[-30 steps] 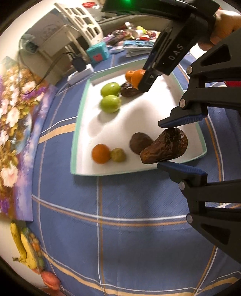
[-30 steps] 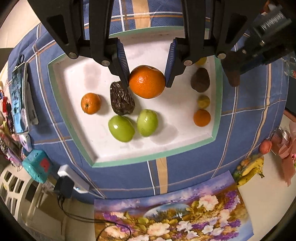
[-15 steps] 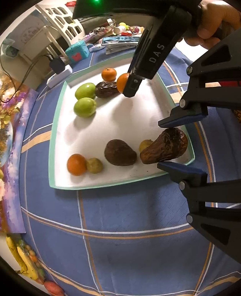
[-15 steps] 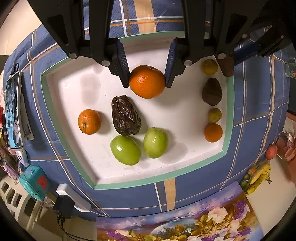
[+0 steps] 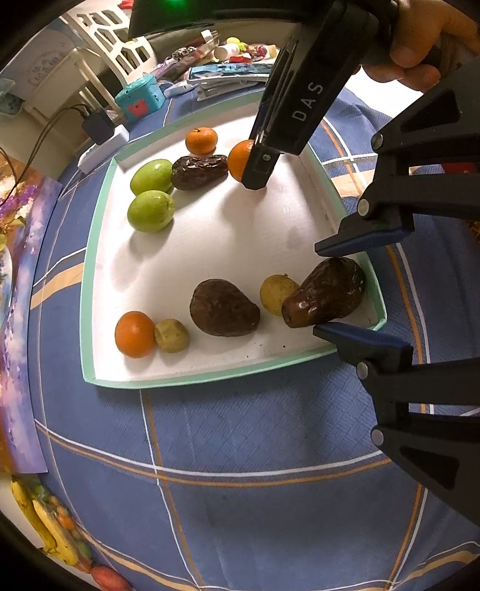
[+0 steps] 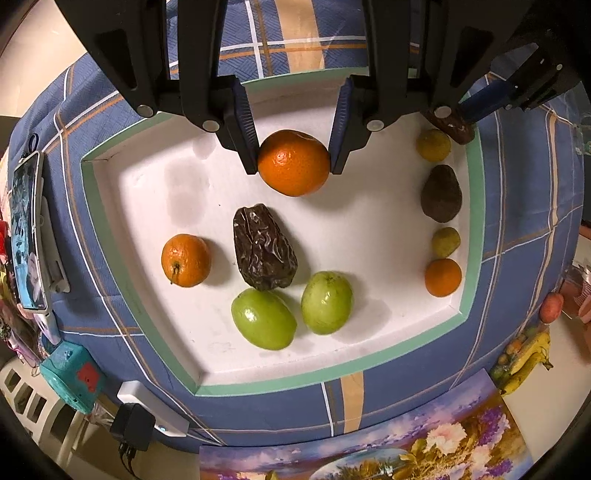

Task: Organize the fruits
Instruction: 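Carry the tangerine with the right tool while the left tool carries the date over the tray, then open the left tool to drop the date while the right tool releases the tangerine in the tray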

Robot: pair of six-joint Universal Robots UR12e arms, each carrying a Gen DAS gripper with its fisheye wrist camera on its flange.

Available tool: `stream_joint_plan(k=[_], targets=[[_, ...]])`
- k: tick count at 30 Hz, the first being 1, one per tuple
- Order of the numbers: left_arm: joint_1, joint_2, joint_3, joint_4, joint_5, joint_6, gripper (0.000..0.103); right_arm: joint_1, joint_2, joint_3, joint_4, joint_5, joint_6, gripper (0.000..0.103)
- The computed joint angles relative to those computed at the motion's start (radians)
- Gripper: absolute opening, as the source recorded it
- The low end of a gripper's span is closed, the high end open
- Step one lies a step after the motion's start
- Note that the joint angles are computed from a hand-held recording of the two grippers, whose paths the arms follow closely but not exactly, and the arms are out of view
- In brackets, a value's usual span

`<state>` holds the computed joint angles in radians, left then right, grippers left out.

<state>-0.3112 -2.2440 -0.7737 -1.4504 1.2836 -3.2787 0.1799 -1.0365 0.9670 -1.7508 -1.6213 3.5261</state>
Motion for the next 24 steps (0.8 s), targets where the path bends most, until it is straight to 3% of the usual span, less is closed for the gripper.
stream_joint_plan(k=[10,17,24], targets=[[0.007,0.008,-0.006,0.016,-0.012,-0.014,0.04,0.0,0.002,0.0,0.019,0.005,-0.006,0.04],[0.021,0.019,-0.02,0.036,-0.063,-0.026,0.042,0.004,0.007,-0.001,0.021,-0.002,-0.006,0.04],[0.038,0.05,-0.06,0.11,-0.033,-0.093,0.067,0.01,0.016,-0.011,0.027,-0.021,-0.015,0.04]])
